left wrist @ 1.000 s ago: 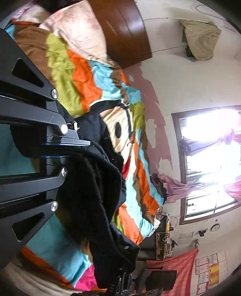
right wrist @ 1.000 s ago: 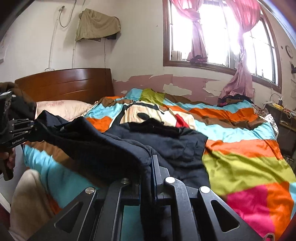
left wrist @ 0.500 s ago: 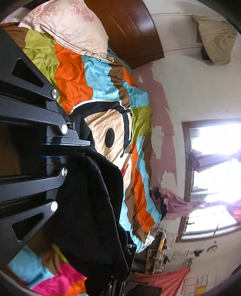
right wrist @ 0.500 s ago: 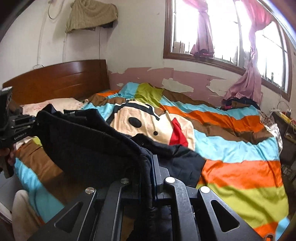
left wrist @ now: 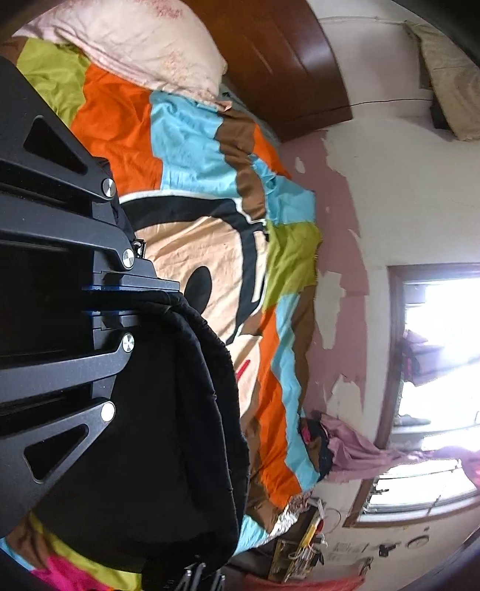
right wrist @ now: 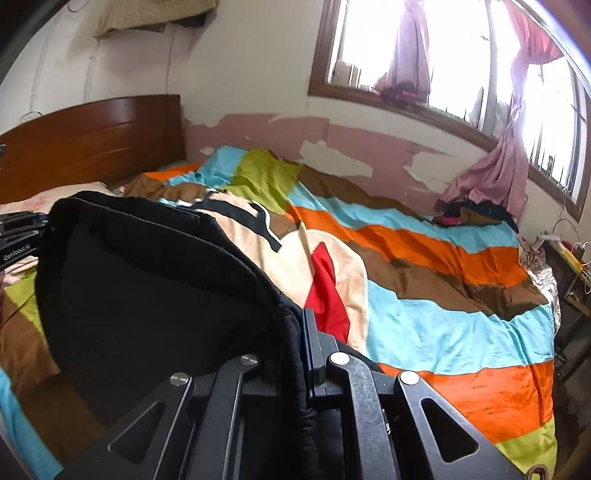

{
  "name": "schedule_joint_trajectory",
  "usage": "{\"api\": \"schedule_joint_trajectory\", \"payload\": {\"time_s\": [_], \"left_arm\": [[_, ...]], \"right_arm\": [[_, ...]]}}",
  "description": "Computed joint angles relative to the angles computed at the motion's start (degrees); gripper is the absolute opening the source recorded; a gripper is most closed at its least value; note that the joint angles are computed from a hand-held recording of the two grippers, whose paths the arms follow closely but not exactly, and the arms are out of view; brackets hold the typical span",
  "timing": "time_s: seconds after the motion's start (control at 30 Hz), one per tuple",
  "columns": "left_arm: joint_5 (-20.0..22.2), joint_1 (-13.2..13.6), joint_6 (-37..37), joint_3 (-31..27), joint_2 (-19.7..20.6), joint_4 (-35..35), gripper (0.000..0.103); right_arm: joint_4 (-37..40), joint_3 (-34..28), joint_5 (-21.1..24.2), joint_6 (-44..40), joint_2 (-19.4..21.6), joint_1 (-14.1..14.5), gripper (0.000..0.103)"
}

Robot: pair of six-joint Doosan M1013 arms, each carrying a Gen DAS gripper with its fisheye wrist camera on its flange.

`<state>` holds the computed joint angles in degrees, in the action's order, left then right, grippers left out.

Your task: Fold large clothes

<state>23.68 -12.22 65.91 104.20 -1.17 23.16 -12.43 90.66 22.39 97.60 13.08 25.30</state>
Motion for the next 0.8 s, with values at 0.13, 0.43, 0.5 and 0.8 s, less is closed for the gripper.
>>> {"api": "schedule_joint_trajectory", "payload": {"time_s": [0.13,0.43,0.5,0.8], "left_arm": [[1.25,0.61,-0.40,-2.41,3.69,-1.64,0.005],[2.79,1.10,-2.12,-4.36,8.38,-2.13,0.005],[2.94,1.15,-1.82,-4.86,9.14,-2.64,0.005],[4.70,2.75,3.80,-6.05,9.97,-14.93,0.006]], "right_arm": [[0.11,-2.70,1.42,0.17,3.53,-0.59,0.009],[1.82,-5.43,1.94,-0.57,8.48,-1.52,0.009],[2.91,-5.59,1.93,-1.47,9.02,-1.86,0.009],[7.98,-6.20,2.38,-4.10,10.20,-2.59,0.014]]}}
